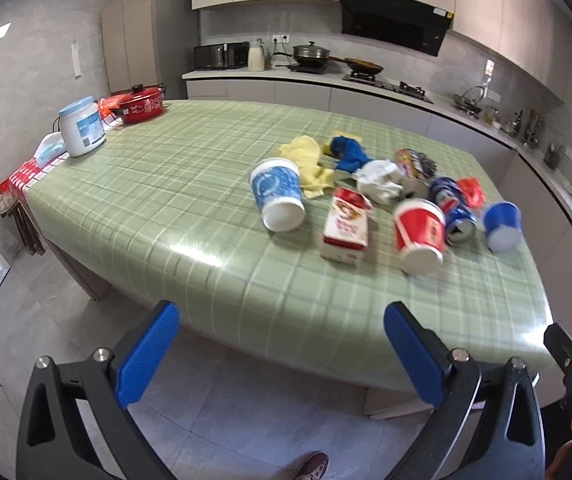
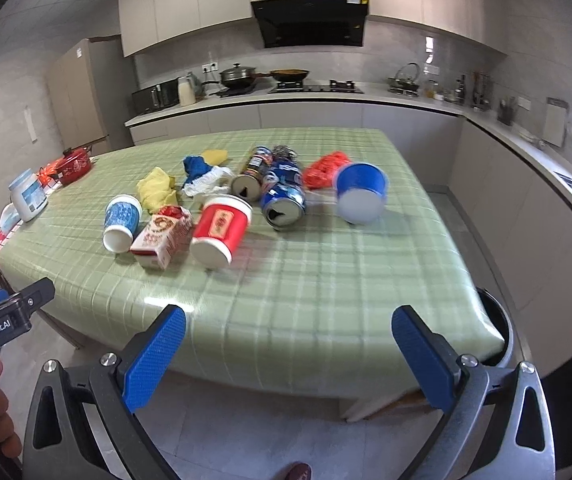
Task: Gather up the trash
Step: 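Grasp the blue-white paper cup with the left gripper while the right grasps the red cup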
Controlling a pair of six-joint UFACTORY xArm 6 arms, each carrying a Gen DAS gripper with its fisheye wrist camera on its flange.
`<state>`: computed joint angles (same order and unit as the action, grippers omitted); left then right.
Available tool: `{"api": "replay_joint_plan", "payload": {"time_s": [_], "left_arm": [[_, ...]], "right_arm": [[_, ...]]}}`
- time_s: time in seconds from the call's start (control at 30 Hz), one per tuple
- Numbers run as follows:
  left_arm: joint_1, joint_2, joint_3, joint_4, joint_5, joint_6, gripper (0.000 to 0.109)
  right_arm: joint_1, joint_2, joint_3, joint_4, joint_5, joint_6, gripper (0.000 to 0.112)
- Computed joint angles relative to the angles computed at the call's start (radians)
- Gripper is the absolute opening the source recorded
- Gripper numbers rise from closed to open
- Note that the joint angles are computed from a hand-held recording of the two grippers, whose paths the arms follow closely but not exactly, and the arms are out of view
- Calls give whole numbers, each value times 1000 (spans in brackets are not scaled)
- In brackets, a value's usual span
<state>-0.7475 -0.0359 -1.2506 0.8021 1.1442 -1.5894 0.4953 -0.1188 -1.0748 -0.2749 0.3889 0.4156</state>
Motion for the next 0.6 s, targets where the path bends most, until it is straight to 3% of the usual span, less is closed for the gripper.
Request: {"api": "replay_joint_plan", "payload": {"time_s": [0.13,0.27,0.6], "left_arm": [[70,31,-35,-3,-24,63,103],[143,39,-33,-13,-91,114,103],[370,171,-88,-151,-349,397,103]], "right_arm": [[7,161,-161,112,8,-77,103],[21,291,-315,104,54,-69,103],[64,615,-716,3,224,121,103]]}}
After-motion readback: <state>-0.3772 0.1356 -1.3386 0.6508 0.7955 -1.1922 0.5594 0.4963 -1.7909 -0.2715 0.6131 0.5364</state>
